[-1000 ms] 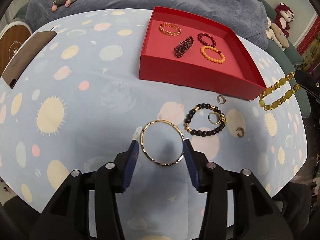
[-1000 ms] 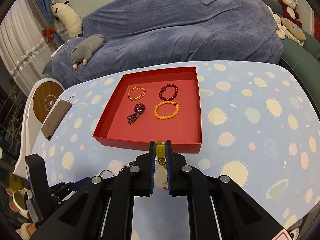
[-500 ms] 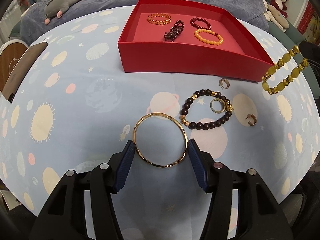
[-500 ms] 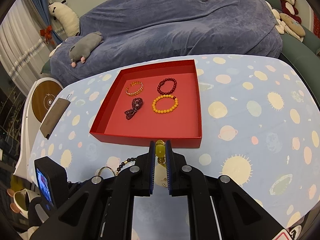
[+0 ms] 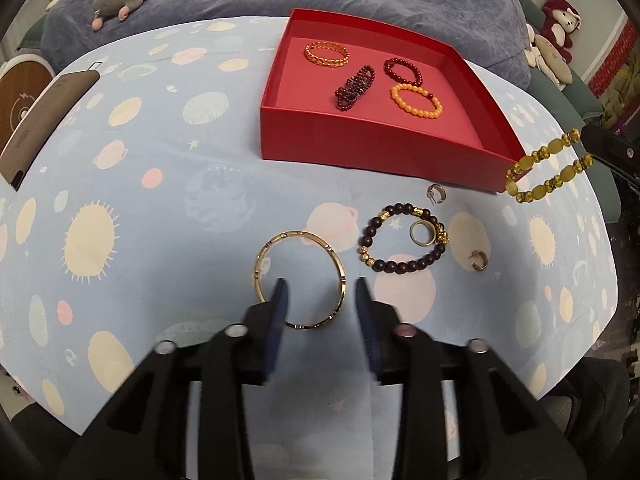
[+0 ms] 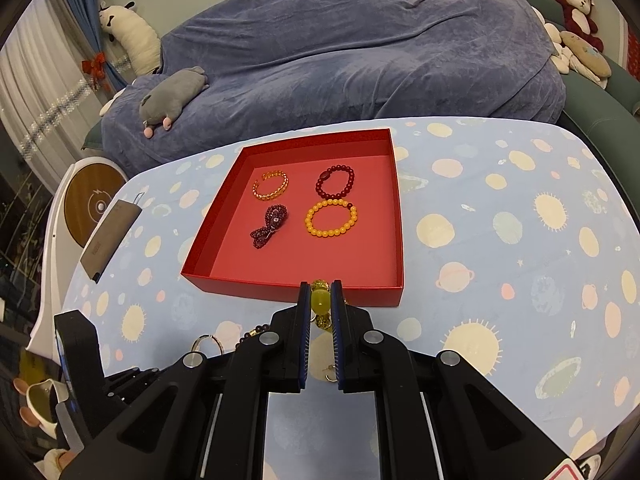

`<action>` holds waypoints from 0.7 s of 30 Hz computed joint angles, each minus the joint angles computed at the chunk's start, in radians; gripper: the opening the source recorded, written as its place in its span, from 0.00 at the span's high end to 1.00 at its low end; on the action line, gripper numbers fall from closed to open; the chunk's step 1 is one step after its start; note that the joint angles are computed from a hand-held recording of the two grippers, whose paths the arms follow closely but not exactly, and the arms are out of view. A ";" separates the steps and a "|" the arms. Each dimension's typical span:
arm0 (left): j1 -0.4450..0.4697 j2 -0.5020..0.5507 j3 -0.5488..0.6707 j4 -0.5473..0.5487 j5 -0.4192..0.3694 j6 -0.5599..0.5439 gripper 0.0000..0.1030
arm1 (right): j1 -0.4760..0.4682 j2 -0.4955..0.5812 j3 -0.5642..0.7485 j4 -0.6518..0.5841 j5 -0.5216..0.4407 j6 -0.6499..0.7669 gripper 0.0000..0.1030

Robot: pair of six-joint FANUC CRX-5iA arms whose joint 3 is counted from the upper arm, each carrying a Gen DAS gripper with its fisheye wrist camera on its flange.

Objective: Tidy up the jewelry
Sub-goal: 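Lift the rose-gold bangle with the left tool while the right tool lifts the yellow bracelet, then carry the bangle into the red box with the left tool while the right tool drops the yellow bracelet there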

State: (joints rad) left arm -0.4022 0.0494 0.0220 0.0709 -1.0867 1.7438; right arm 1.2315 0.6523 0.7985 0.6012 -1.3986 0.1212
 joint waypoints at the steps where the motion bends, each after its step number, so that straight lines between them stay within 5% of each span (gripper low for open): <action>1: -0.003 -0.006 -0.005 -0.011 0.009 0.010 0.53 | 0.001 0.000 0.001 -0.002 -0.001 0.001 0.91; 5: -0.033 0.018 0.022 -0.069 -0.005 0.038 0.41 | 0.001 0.002 0.004 -0.009 0.000 0.000 0.91; 12: -0.043 0.037 0.031 -0.132 -0.008 0.066 0.48 | -0.001 0.010 0.011 -0.015 0.002 0.011 0.91; 21: -0.025 0.018 0.009 -0.071 0.000 0.013 0.50 | -0.001 0.013 0.017 -0.020 -0.002 0.010 0.91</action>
State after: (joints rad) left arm -0.4276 0.0673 0.0311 0.0000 -1.0865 1.7570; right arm 1.2304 0.6657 0.8159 0.5807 -1.4006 0.1313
